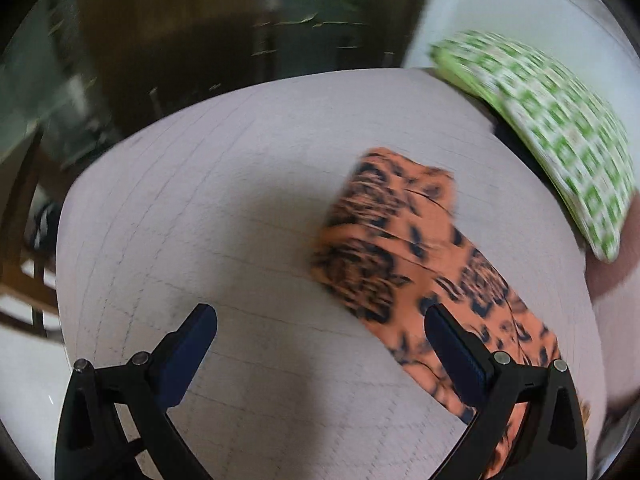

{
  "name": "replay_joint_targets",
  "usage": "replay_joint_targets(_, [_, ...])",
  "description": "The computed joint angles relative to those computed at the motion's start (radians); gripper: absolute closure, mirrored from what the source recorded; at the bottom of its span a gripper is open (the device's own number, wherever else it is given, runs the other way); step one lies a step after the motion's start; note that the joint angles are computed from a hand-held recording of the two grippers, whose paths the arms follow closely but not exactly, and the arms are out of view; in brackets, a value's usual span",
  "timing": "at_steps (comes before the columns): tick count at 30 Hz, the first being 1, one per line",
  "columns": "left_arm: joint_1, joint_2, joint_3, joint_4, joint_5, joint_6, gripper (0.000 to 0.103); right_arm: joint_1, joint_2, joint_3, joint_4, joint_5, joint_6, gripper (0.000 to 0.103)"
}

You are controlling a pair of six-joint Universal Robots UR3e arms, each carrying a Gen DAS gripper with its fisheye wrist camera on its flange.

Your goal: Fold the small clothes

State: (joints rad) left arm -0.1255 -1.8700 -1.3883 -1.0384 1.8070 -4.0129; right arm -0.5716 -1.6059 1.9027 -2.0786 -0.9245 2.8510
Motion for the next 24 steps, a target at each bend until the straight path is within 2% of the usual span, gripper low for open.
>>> replay_joint_targets(4, [0.085, 0.051, -0.122, 0.101, -0.121, 0.004, 0.0, -0.139, -0.191, 0.097, 0.131, 0.048, -0.204, 0.068])
replay_joint_targets(7, [0.129, 0.051, -0.173, 0.17, -0.197, 0.005, 0.014, -0.29, -0.344, 0.175, 0.278, 0.051, -0.404, 0.068])
replay_joint_targets(9, [0.132, 0.02, -0.153, 0.177, -0.186, 0.012, 0.021, -0.425, -0.423, 0.176, 0.458, 0.056, -0.567, 0.068])
replay_joint_targets(12, [0.114, -0.037, -0.085, 0.143, -0.138, 0.032, 0.029, -0.577, -0.485, 0.186, 0.616, 0.044, -0.744, 0.068])
replay_joint_targets(16, [0.065, -0.087, -0.014, 0.131, -0.037, 0.045, 0.03, -0.604, -0.448, 0.173, 0.642, 0.051, -0.78, 0.068])
replay_joint_targets(20, [0.032, -0.101, 0.049, 0.088, 0.001, 0.092, 0.029, -0.581, -0.403, 0.183, 0.614, 0.061, -0.784, 0.068])
replay_joint_targets(24, [-0.051, -0.167, 0.186, -0.018, 0.176, 0.188, 0.028, -0.568, -0.339, 0.171, 0.617, 0.067, -0.771, 0.068])
